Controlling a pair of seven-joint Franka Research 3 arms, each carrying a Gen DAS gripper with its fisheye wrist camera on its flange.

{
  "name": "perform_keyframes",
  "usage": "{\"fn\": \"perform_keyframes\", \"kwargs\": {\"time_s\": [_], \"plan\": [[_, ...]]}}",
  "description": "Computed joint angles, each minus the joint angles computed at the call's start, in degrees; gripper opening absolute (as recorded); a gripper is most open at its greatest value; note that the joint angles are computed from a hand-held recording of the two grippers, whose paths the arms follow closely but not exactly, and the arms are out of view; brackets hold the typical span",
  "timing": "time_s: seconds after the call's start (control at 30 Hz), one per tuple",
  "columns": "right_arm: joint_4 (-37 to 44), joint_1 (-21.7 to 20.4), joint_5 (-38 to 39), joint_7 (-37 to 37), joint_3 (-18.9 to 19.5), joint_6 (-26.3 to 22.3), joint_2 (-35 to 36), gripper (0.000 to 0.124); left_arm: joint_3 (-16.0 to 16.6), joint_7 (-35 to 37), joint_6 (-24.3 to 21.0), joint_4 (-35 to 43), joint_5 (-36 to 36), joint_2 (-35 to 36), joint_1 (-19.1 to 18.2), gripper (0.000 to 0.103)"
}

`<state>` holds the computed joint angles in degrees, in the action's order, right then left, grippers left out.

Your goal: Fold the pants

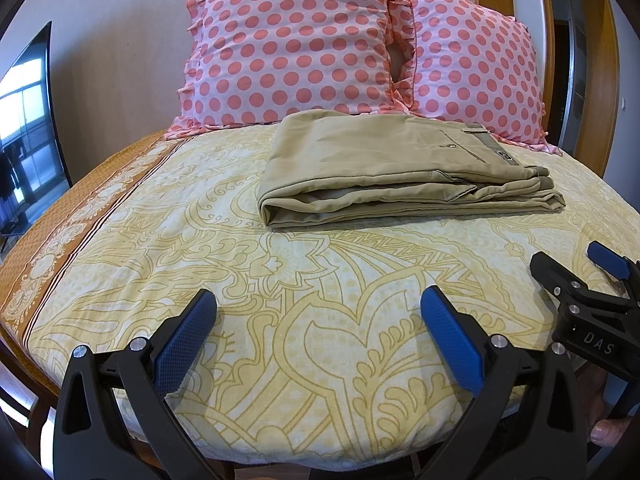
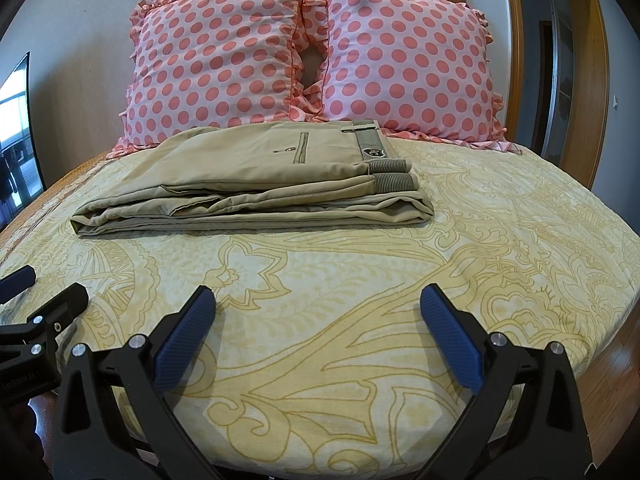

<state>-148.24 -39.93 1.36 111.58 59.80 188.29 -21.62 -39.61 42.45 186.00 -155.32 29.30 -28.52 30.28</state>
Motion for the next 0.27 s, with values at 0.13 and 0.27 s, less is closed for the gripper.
{"fn": "perform_keyframes", "kwargs": {"time_s": [0.13,0.27], "plan": [[-0.06,-0.35,0.02,0.16,0.41,0.14,-0.1,0.101,0.04,0.15,0.03,0.04,-0.06,0.13,0.01,0.102],[-0.03,-0.63,0.09,0.3,0.77,0.13,-0.21,0.101,0.07,0.15,-0.02,-0.02,-0.16,0.05,-0.1,0.102]]}}
